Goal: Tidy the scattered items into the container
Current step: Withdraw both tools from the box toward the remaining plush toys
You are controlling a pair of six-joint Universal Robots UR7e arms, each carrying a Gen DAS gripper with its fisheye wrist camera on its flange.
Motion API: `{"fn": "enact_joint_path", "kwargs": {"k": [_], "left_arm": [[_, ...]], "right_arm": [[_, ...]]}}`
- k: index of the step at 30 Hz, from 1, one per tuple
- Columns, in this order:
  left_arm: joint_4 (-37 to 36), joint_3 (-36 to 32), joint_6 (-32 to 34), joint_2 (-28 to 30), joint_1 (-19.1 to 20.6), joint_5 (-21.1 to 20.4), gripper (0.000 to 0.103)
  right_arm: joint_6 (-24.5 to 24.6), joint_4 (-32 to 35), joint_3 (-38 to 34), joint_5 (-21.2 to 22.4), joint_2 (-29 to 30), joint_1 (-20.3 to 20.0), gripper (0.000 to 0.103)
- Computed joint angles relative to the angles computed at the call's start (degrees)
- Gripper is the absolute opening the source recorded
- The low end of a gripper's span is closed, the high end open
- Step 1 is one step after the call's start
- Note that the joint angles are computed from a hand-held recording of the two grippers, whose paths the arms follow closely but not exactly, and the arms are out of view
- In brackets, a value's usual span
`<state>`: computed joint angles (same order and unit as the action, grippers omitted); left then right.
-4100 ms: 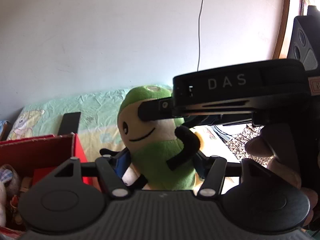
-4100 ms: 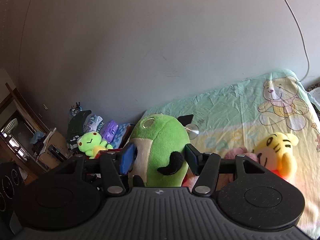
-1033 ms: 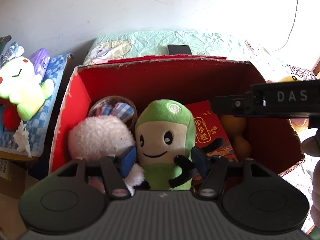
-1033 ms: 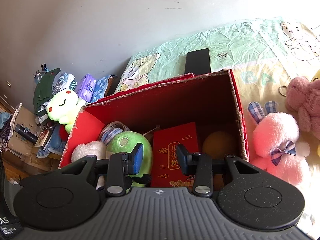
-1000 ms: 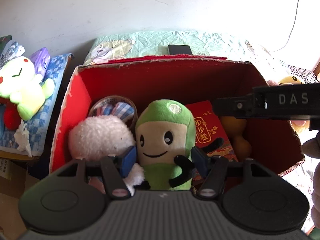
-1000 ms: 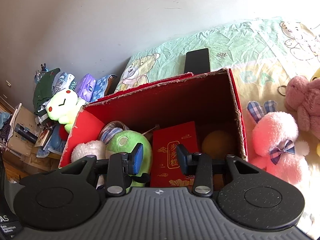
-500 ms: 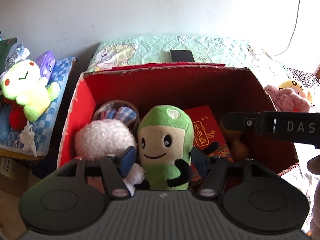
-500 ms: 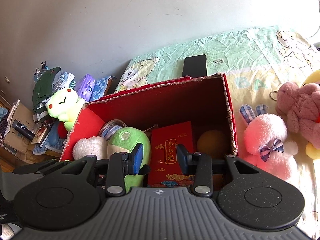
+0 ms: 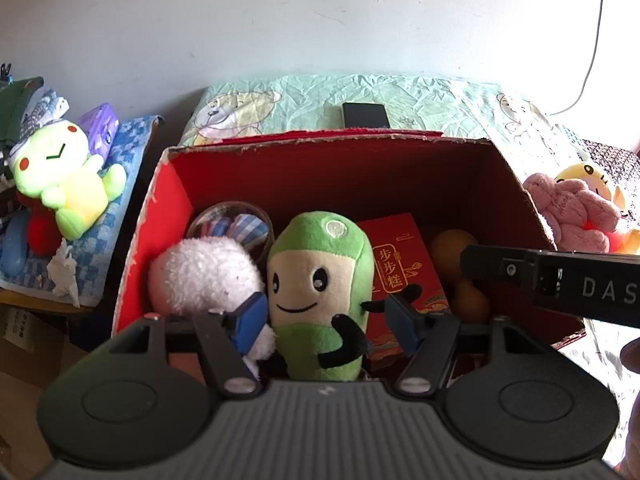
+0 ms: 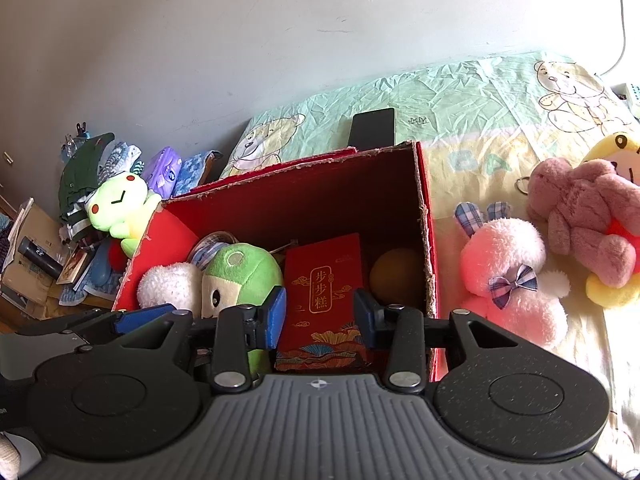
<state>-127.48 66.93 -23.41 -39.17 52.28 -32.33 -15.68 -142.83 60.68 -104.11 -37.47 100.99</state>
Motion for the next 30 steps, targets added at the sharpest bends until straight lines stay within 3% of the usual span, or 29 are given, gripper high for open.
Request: {"fn": "enact_joint_path", "kwargs": {"k": [13, 30], "left_arm": [[4.0, -2.4, -4.2, 1.9, -2.4, 3.6, 0.068], [9.5, -12.1, -7.5, 10.5, -5.1, 3.0, 0.068]], "right_arm": [[-2.2, 0.4, 1.4, 1.6, -3.0, -0.7, 0.041], [-4.8, 2.5, 3.2, 1.1, -8.6, -4.5, 0.042]]}}
